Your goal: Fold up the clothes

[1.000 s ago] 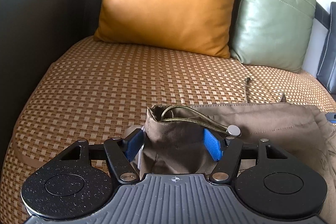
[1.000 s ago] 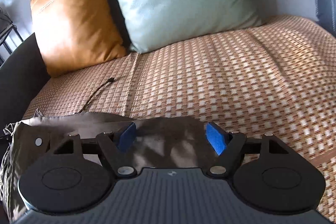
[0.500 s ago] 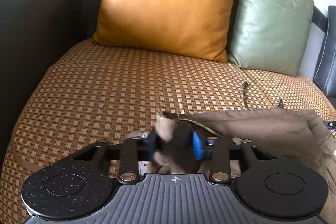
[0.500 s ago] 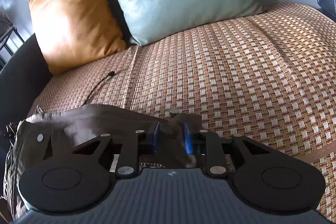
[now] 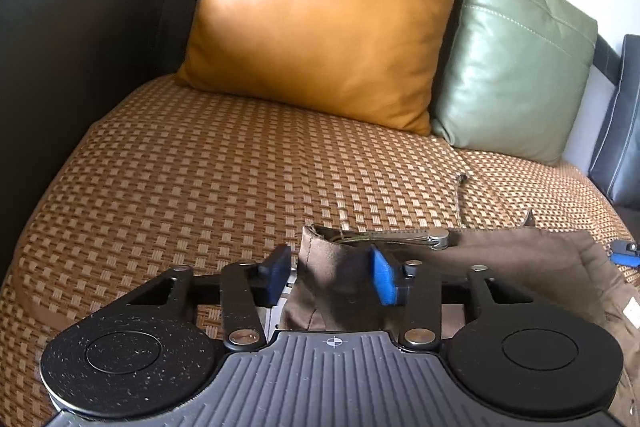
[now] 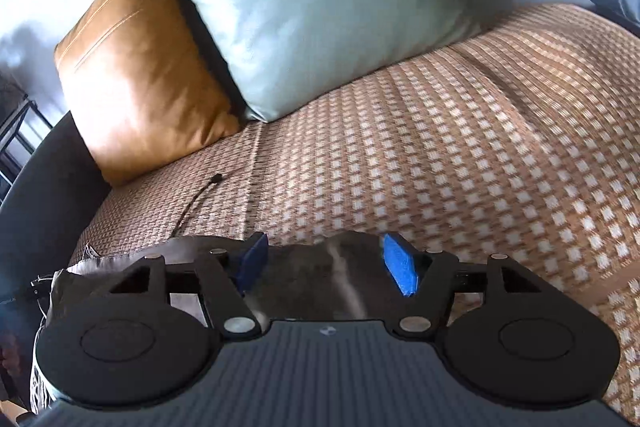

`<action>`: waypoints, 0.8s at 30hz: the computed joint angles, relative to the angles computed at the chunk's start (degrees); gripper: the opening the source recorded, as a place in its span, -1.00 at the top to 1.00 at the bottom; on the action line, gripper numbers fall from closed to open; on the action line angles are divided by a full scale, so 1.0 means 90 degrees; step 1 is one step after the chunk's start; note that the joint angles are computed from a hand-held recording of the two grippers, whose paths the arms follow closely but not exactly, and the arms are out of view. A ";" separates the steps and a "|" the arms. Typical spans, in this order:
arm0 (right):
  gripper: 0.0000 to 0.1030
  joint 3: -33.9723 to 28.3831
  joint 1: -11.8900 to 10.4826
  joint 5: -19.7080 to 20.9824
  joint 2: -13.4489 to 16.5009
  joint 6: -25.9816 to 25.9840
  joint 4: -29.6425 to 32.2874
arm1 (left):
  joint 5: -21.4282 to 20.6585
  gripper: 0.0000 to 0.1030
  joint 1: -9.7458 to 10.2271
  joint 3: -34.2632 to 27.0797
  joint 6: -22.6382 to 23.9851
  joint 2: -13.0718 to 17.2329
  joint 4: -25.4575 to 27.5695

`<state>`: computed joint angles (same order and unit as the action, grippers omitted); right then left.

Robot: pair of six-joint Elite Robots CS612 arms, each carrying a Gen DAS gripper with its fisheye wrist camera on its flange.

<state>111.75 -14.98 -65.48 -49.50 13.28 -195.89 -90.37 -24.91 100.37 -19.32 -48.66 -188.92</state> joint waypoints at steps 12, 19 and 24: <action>0.85 -0.0074 -0.0022 0.0412 0.0003 -0.0431 0.0377 | 0.0291 0.89 -0.0085 0.0023 0.0333 -0.0046 0.0107; 0.89 -0.0124 -0.0120 0.0483 0.0027 0.0094 -0.0750 | 0.0450 0.91 0.0010 -0.0197 0.0096 0.0107 0.0266; 0.89 -0.0551 0.0061 -0.0012 0.0397 -0.0002 -0.0196 | 0.0393 0.91 0.0050 -0.0588 -0.0019 0.0468 0.0730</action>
<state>106.79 -14.43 -65.58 -45.93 13.26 -197.65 -86.83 -24.46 95.08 -19.50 -44.45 -182.35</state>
